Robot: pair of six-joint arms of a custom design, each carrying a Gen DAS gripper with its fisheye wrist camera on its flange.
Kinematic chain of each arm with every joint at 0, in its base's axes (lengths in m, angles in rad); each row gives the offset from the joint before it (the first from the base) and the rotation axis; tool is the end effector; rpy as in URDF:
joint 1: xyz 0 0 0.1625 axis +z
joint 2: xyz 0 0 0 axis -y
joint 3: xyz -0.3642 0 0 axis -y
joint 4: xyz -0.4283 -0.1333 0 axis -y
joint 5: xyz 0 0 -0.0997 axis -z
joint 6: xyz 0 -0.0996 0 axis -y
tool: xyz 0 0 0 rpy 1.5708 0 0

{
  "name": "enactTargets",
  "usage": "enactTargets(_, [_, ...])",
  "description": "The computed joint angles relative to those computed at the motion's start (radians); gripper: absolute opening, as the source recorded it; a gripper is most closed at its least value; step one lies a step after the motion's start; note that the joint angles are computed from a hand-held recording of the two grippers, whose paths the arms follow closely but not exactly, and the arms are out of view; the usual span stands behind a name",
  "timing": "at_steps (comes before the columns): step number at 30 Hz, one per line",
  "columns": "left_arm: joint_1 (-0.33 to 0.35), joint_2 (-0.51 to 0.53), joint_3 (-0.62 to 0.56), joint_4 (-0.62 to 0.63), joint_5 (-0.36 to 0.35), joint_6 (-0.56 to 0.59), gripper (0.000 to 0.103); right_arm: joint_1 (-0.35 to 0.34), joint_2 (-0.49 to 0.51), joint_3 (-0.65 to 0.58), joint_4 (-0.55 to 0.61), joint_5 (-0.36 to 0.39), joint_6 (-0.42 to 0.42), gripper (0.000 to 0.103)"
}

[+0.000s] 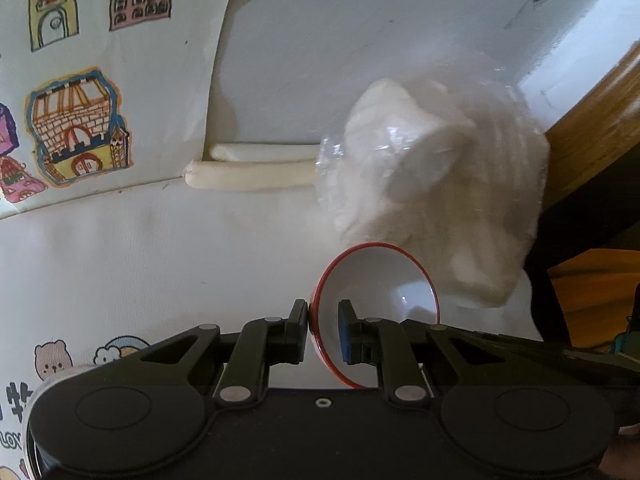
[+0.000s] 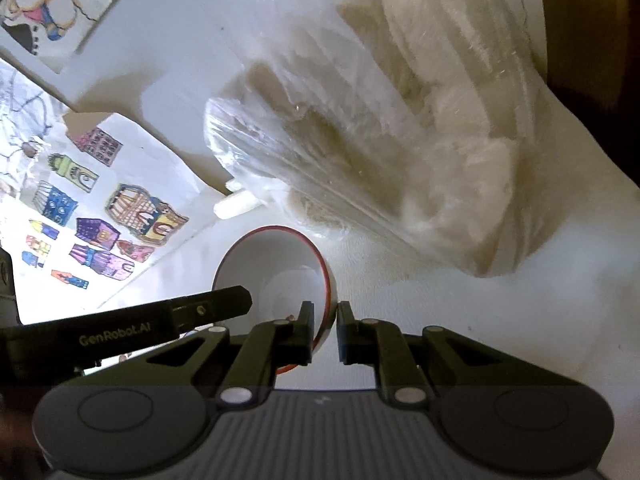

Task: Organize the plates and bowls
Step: 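Close both grippers on the rim of the second white bowl, then lift the second white bowl with both grippers and carry it over the bowl stack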

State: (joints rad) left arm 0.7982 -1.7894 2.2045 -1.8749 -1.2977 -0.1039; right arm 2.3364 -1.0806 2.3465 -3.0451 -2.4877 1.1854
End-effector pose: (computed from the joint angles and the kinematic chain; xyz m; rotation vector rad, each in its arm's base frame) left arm -0.1655 -0.3992 0.2389 0.9550 2.6828 -0.0228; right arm 0.3233 -0.2581 0.0366 -0.6561 -2.4518 1.1844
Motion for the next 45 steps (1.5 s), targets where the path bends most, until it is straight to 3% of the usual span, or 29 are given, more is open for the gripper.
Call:
enactTargets(12, [-0.088,-0.144,0.052,0.086,-0.023,-0.070,0.017,0.110,-0.064,0.033,0.121,-0.035,0.140,0.013])
enactTargets(22, [-0.162,-0.282,0.092,0.174,-0.012,-0.121,0.017,0.187,-0.081,0.043,0.179,-0.027,0.205,0.013])
enactTargets(45, [-0.248,-0.471,0.122,0.376,0.008,-0.263,0.017,0.258,-0.091,0.036,0.236,0.043,0.189,0.014])
